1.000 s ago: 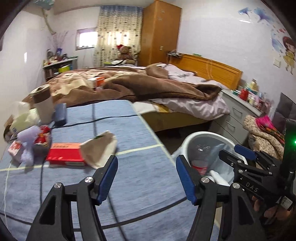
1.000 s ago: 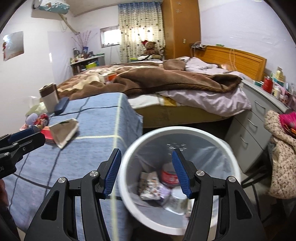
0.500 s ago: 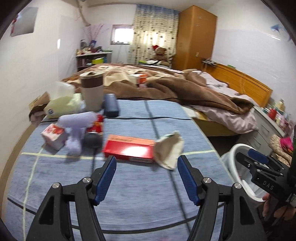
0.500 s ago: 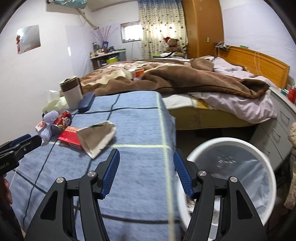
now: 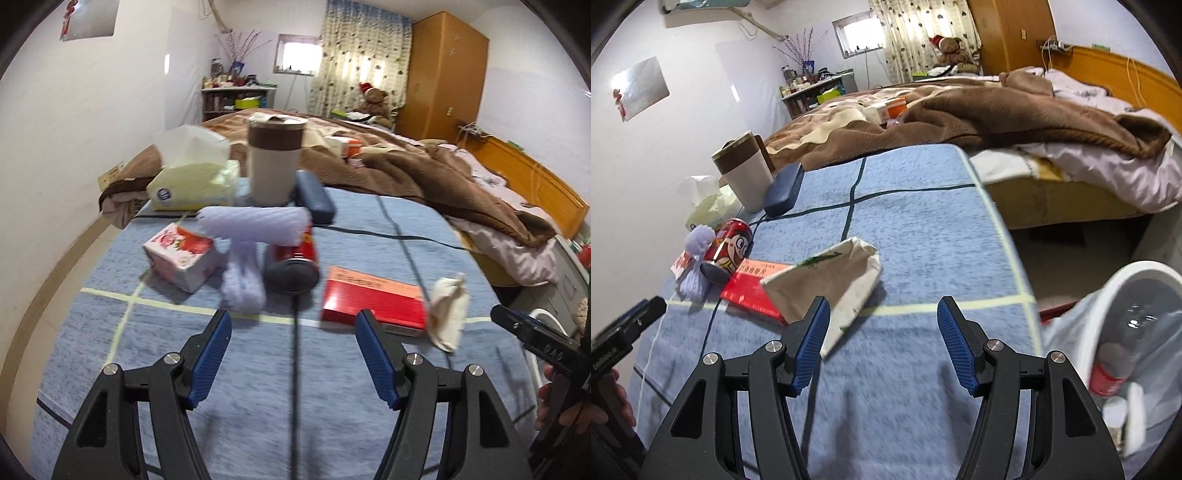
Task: Collect trash
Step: 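Grasp the white foam fruit net with the left tool while the right tool grasps the beige cloth bag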
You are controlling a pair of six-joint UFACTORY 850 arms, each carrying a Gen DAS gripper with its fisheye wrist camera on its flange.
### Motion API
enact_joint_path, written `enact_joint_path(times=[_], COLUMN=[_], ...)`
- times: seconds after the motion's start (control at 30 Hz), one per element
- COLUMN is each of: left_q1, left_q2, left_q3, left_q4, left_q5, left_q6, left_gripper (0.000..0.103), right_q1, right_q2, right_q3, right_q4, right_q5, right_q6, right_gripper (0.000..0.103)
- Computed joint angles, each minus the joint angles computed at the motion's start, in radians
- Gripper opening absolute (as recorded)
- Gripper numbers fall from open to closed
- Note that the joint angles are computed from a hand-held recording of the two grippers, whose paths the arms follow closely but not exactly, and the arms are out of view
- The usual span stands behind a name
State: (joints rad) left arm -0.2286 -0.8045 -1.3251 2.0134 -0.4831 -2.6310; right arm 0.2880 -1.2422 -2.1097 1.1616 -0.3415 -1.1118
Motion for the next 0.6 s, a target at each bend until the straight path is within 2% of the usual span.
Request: enact_joint_path(times=[0.07, 0.23, 0.37, 0.5, 0.57, 0.6], left_q1=[0.02, 0.057, 0.079, 0.096, 0.103, 0.112], left_q2=[-0.01, -0.045, -0.072, -0.092, -0.104, -0.11], left_q3=[-0.011, -0.055, -0.096, -0.123, -0.142, -0.149], left_q4=[0.021, -0.04, -0.101, -0.082, -0.106, -0.073], left_q5=[0.026, 0.05, 0.067, 0.095, 0.111, 0.137], left_q6=[-0.017, 0.059, 0.137, 0.13, 0.164, 0.131], left_gripper=[0.071, 0.071, 0.071, 0.071, 0.071, 0.071], right_q1=[0.005, 0.022, 0.032, 0.038, 0.041, 0.041], right_q2=[-0.035, -0.108, -0.148, -0.19, -0.242, -0.259], right_q3=[-0.061, -0.191, -0.264, -0.341, -0.437, -0.468], right_q4=[-0.097, -0.326, -0.437, -0.539, -0.612, -0.618], right_q5=[-0.021, -0.049, -0.058, -0.086, -0.13, -0.144], right_q6=[0.119, 0.346, 0.44, 0.533, 0.617, 0.63], right_gripper=[0.062, 0.062, 0.062, 0.062, 0.062, 0.062])
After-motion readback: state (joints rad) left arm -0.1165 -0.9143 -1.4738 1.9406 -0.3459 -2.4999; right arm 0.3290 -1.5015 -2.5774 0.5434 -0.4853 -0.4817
